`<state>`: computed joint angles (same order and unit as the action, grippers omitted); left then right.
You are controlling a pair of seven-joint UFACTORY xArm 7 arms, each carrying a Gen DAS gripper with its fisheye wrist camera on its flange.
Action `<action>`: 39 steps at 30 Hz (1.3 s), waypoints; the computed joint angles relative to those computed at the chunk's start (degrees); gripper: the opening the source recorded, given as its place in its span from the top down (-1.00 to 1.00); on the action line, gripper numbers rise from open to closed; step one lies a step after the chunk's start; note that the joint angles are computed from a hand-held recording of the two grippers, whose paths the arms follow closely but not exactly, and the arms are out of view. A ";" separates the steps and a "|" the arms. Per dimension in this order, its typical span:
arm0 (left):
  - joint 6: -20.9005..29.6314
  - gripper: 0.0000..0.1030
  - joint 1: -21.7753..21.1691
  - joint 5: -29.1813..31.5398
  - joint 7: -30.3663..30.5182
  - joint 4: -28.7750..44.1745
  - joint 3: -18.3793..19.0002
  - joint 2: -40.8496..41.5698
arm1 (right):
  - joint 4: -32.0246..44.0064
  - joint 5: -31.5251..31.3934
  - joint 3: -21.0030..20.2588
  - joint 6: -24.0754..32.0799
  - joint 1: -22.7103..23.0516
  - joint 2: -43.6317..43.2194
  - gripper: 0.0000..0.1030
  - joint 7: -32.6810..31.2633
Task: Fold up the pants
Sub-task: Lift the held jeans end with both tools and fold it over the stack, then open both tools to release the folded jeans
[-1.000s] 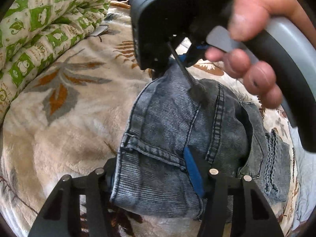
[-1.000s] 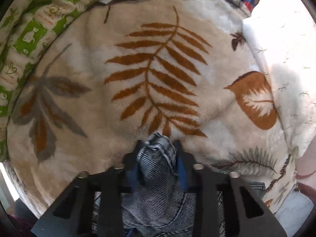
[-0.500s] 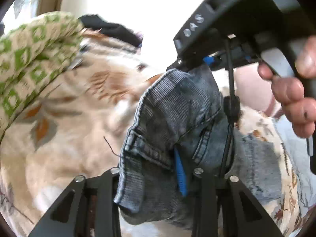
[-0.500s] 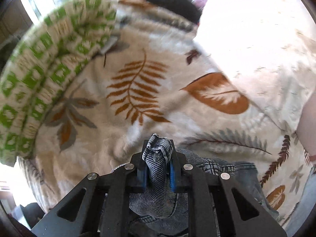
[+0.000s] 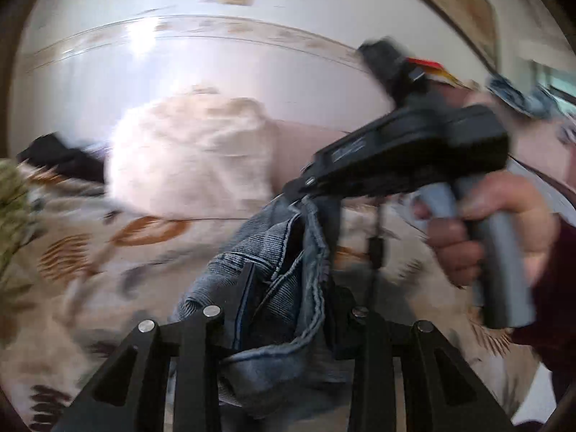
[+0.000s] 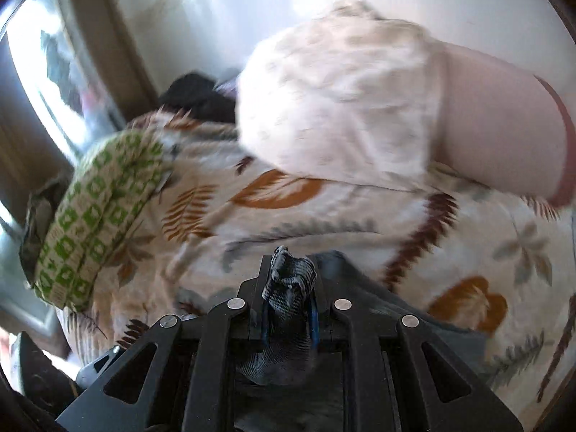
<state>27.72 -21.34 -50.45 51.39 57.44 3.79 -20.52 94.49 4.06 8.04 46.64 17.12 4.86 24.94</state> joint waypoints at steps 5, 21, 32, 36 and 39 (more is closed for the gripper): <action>4.07 0.32 -3.21 -0.60 7.09 -2.61 -0.67 -2.52 | -19.08 8.96 -2.35 -9.13 -3.44 -9.73 0.73 -2.49; 22.96 0.00 0.87 -6.35 14.51 4.59 4.16 -0.31 | -38.99 17.83 -6.47 -27.35 -6.19 -17.40 0.74 -3.07; 15.16 -0.23 6.44 11.15 -1.85 4.87 -5.30 7.62 | -46.06 8.65 -3.99 -19.87 -12.75 -27.91 0.23 6.56; 14.68 -0.24 5.42 11.50 -0.50 2.90 -5.76 6.14 | -45.24 2.56 -1.33 -16.91 -12.13 -33.95 0.23 8.88; 14.48 -0.24 4.74 13.90 -0.15 1.26 -6.34 5.18 | -43.50 0.93 0.80 -14.00 -9.63 -34.79 0.20 10.02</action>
